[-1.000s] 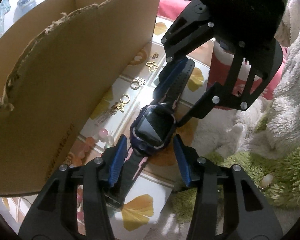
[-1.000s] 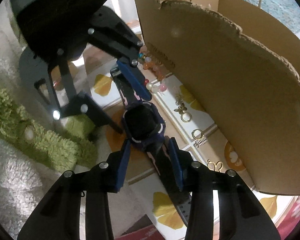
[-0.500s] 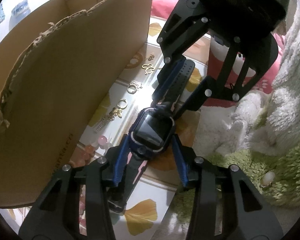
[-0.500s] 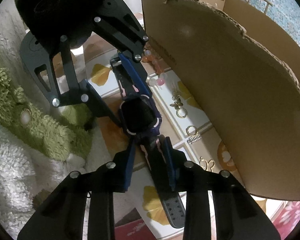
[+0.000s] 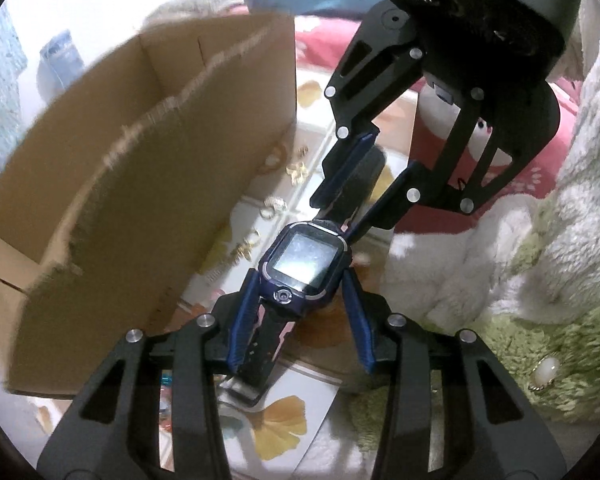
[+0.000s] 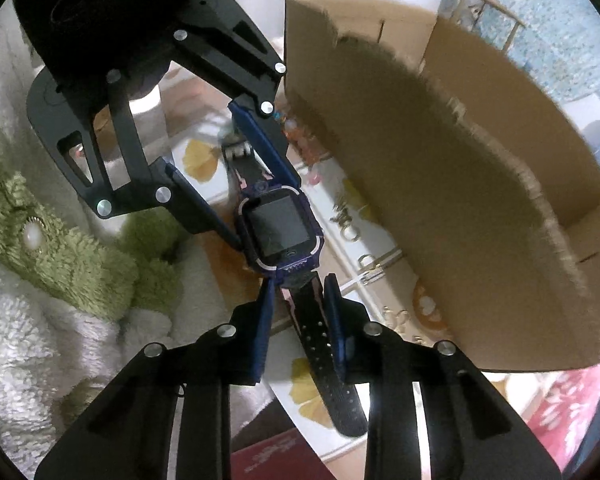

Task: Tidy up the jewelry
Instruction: 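Close the left gripper on the watch face while the right gripper grips the strap, then lift the watch with both grippers and lower it into the box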

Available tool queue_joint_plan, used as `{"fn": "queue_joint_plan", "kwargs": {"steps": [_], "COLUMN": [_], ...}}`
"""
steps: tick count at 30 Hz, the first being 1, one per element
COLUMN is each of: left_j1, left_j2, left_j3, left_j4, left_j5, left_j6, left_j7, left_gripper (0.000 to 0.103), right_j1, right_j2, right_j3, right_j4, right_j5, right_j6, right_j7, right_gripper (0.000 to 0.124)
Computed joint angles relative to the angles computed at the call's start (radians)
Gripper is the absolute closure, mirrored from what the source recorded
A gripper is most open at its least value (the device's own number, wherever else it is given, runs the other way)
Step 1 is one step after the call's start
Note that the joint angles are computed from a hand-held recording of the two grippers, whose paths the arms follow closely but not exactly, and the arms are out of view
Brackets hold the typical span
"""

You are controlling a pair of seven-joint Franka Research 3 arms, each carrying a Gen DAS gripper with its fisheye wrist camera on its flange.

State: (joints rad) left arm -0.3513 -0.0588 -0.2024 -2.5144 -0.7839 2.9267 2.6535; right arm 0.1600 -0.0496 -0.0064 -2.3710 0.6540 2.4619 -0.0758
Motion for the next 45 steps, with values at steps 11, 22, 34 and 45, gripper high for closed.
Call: {"fn": "queue_joint_plan", "kwargs": {"steps": [11,22,34,45], "left_j1": [-0.079,0.151,0.246,0.295], "left_j2": [-0.197,-0.248,0.107,0.349], "left_j3": [0.038,-0.095,-0.017,-0.005], "left_j4": [-0.089,0.008,0.293,0.470], "left_j5": [0.135,0.515,0.691,0.852], "left_j6": [0.140,0.231,0.151,-0.026], "left_j7": [-0.114,-0.314,-0.396,-0.553], "left_gripper": [0.062,0.062,0.062,0.062], "right_j1": [0.030,0.096,0.042,0.034], "right_j2": [-0.314,-0.355,0.127,0.452], "right_j3": [-0.083,-0.150,-0.009,0.044], "right_j4": [-0.146,-0.019,0.396,0.702], "right_j5": [0.162,0.334,0.161,-0.270], "right_j6": [-0.002,0.007,-0.015,-0.132], "right_j7": [-0.108,-0.303,-0.173,0.206], "right_gripper": [0.099,0.100,0.100,0.098]}}
